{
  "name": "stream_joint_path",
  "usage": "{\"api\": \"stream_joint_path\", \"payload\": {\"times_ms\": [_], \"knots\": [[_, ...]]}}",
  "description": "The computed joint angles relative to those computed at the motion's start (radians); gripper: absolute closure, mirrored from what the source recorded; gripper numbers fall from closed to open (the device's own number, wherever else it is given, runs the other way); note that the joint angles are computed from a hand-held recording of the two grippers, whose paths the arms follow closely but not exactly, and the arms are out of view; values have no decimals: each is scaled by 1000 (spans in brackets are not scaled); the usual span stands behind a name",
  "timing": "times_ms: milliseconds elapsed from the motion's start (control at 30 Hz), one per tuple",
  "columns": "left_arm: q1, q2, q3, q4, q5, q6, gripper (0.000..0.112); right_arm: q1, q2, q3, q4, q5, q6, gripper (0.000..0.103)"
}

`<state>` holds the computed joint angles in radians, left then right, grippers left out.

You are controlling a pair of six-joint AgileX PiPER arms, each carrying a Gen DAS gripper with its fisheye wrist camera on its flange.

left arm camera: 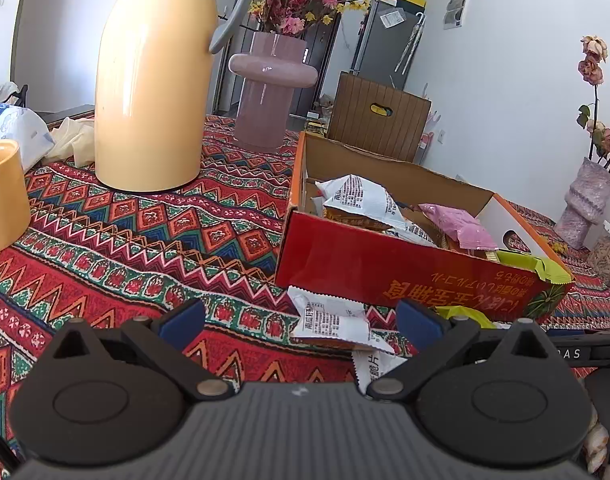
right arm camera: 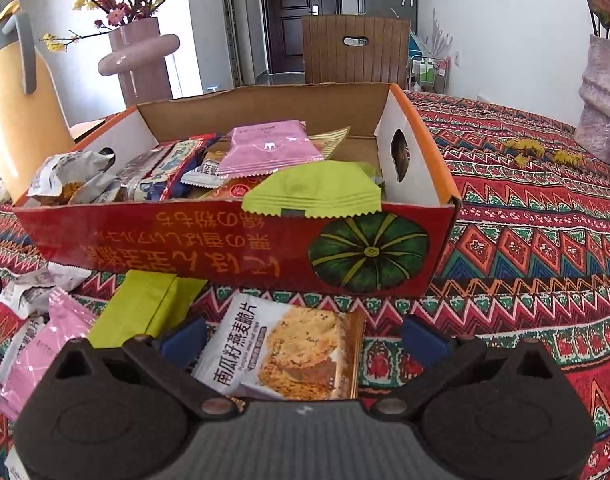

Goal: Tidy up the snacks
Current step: 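Grasp the pumpkin-seed biscuit packet with the right tool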

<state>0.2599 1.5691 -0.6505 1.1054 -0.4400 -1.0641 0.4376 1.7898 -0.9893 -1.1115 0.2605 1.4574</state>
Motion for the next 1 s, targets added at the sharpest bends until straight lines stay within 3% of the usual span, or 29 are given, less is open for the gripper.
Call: {"api": "stream_joint_path", "payload": {"times_ms": [100,200,367,600,700,1000], "knots": [[1,2,-1,5,0,-7,9,2,3,1,-17,2,15,0],[8,4,-4,23,-8,-26,9,13,2,26,-188,5,190,0],[14,4,-5,32,-12,-37,9,5,-3,20,-97,-6,84,0],[22,10,-13,51,-13,-69,9,10,-16,52,-243,-11,241,0],[20,11,-14,53,-11,-70,9,13,-30,68,-271,-7,267,6],[19,12,-16,55,-6,-74,9,12,-81,142,-500,-9,480,36]]}}
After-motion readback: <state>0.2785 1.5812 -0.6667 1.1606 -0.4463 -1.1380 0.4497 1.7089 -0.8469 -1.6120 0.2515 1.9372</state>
